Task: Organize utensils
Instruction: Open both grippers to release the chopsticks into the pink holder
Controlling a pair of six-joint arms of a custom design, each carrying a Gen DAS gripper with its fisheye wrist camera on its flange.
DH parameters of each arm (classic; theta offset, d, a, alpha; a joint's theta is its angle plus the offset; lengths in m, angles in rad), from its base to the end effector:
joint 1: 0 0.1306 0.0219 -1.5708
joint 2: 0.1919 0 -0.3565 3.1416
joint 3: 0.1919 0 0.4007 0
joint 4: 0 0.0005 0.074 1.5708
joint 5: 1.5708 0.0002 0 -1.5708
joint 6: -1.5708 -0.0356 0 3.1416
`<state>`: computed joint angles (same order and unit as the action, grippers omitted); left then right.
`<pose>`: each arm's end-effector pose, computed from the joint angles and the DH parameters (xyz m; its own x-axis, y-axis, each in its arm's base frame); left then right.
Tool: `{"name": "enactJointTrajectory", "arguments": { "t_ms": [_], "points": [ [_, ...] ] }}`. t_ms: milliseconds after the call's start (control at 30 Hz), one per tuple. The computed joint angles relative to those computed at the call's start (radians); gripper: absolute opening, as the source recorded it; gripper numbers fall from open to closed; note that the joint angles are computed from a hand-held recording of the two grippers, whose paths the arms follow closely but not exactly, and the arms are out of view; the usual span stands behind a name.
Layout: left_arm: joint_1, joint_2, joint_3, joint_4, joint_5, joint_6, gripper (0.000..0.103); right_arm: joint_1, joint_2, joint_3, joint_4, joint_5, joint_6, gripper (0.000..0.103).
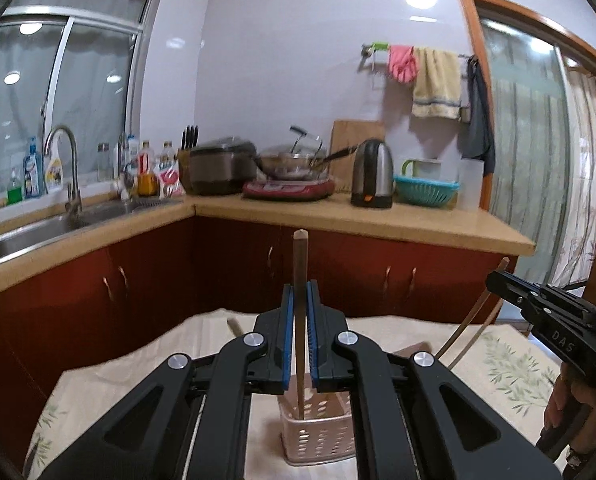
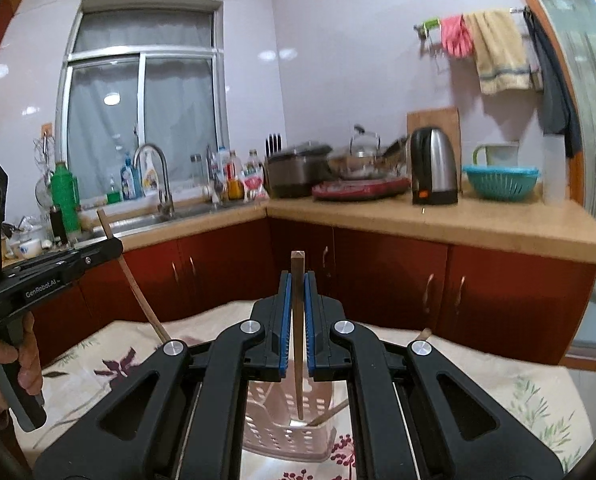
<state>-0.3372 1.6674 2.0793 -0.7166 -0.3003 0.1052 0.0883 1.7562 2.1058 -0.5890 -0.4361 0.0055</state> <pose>0.5634 -0.1869 0.6002 -0.2868 -0.0057 -0.9580 0.0198 0.9997 -0.0119 0.6291 0.0703 0.5739 -0.2335 -0.0257 -0.9720 -0.4900 0.8666 0.0948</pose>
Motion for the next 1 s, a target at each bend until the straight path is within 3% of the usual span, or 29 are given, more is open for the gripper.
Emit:
{"name": "enactJointTrajectory", "arguments": {
  "t_ms": [200, 267, 300, 333, 467, 533, 600, 833, 1000],
  "points": [
    [0.024, 0.043, 0.015, -0.041, 0.021, 0.036, 0.007, 0.015, 0.054, 0.05, -0.041, 0.032, 0.022, 0.007],
    [0.032, 0.052, 0.024, -0.053, 0.031, 0.053, 0.018, 0.015, 0.065, 0.064, -0.042, 0.029, 0.005, 0.015],
    [0.035, 0.051, 0.022, -0.054, 0.037, 0.061, 0.032, 0.015, 0.066, 0.065, -0.034, 0.031, -0.007, 0.028],
    [0.036, 0.047, 0.015, -0.049, 0.043, 0.065, 0.038, 0.015, 0.059, 0.055, -0.021, 0.036, -0.015, 0.035],
    [0.022, 0.021, -0.01, -0.035, 0.032, 0.029, 0.051, 0.013, 0.016, 0.014, 0.013, 0.048, -0.006, 0.041],
    [0.012, 0.002, -0.03, -0.022, 0.02, 0.021, 0.064, 0.009, -0.009, -0.011, 0.03, 0.051, -0.006, 0.05],
    [0.006, -0.023, -0.061, 0.002, 0.027, 0.019, 0.069, 0.007, -0.04, -0.044, 0.049, 0.055, 0.003, 0.053],
    [-0.018, -0.083, -0.119, 0.029, 0.021, 0.004, 0.072, -0.004, -0.16, -0.179, 0.095, 0.056, 0.014, 0.054],
    [-0.049, -0.179, -0.249, 0.075, -0.047, -0.009, 0.072, -0.009, -0.297, -0.374, 0.145, 0.071, 0.024, 0.054]
  ]
}}
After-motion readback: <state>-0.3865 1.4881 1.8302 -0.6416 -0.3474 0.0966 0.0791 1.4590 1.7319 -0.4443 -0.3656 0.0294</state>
